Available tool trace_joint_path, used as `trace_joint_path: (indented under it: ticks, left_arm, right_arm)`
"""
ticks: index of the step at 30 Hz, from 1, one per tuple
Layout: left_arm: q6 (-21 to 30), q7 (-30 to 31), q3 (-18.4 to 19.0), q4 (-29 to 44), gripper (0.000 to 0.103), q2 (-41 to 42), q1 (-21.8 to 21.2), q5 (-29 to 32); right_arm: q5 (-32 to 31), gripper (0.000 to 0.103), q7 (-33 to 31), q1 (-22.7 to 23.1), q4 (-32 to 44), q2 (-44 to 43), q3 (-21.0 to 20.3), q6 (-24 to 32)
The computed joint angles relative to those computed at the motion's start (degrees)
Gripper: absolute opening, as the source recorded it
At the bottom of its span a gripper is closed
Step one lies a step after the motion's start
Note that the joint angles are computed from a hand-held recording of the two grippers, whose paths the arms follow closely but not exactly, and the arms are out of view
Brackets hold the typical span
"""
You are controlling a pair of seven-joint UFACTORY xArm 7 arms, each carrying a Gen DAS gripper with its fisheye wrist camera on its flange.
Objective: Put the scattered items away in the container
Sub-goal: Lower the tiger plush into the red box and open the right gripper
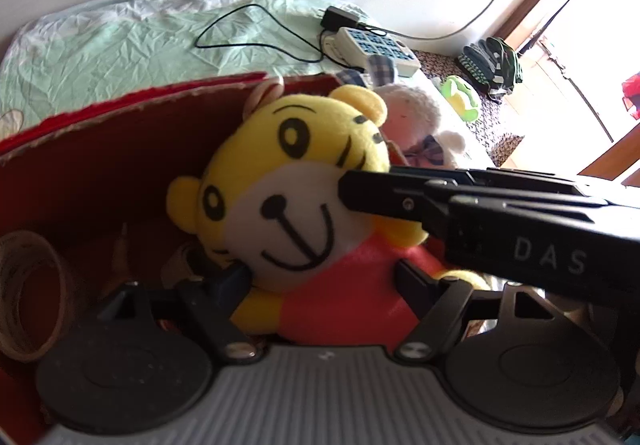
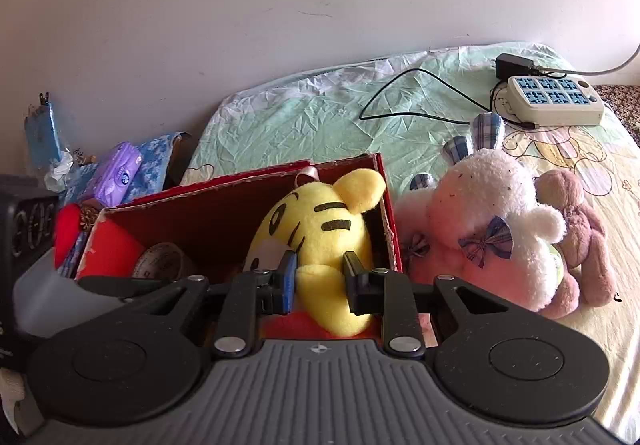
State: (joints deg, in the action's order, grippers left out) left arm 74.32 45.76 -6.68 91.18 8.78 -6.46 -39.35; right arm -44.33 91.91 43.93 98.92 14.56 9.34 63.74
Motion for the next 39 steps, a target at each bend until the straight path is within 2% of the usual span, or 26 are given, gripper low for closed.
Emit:
trace_joint_path:
  ticks: [4, 6, 8, 11, 13, 17, 22, 26, 30, 36, 39]
  left_arm:
    - [-2.94, 2.87, -0.86, -1.64, 0.078, -1.85, -1.35, -0.13]
    - [-4.75, 3.28, -1.28, -2.22, 0.083, -2.03, -2.63, 0.87]
    - [-5.28, 2.23, -1.52, -1.47, 0.084, -0.73, -3.81, 3.24]
    - [-0.64, -1.7, -1.42, 3.72, 0.086, 3.1, -3.61, 4.58]
    - [0.32, -3.54, -1.54, 4.66, 0.088, 3.92, -3.5, 5.44]
    - [-0.53, -5.4, -1.73, 3.98, 0.088, 3.45, -3.6, 6.79]
    - [-0.58, -6.2, -1.81, 4.28, 0.088, 3.43, -3.46, 7.45]
    - [-0.31, -7.5, -1.66, 4.88, 0.088, 3.34, -3.32, 8.01]
    - [-1.75, -8.09, -1.5, 3.15, 0.088, 1.23, -3.58, 9.18]
    - [-4.86, -6.27, -1.18, -0.54, 0.088, -2.65, -4.19, 9.16]
    - [-4.48, -4.67, -0.61, -1.38, 0.089, -4.06, -3.78, 6.73]
  right_arm:
    - [-2.68, 0.024, 0.62, 2.29, 1.84, -0.14, 0.28, 4.43]
    - [-2.37, 0.023, 0.84, 2.4, 2.19, -0.52, 0.45, 6.0]
    - [-1.57, 0.023, 0.76, 1.6, 1.45, -1.01, 0.58, 4.8]
    - [-0.31, 0.023, 1.22, 0.27, 0.73, -0.88, 0.36, 2.61]
    - [0.14, 0.024, 1.28, -0.2, 1.0, -0.25, 0.22, 2.25]
    - [2.24, 0.025, 2.16, -1.64, -1.4, -0.96, -0.14, 0.26]
    - [1.56, 0.026, 3.54, -2.05, -2.67, -1.72, 0.28, -0.52]
    - [0.9, 0.031, 4.96, -2.3, -3.86, -2.7, 0.55, -0.98]
    - [0.23, 0.032, 5.49, -2.51, -4.39, -3.37, 1.13, -0.98]
    - [0.5, 0.028, 4.62, -2.53, -4.07, -2.92, 1.33, -0.22]
    - [0.4, 0.027, 4.13, -2.71, -4.6, -3.09, 1.36, -0.62]
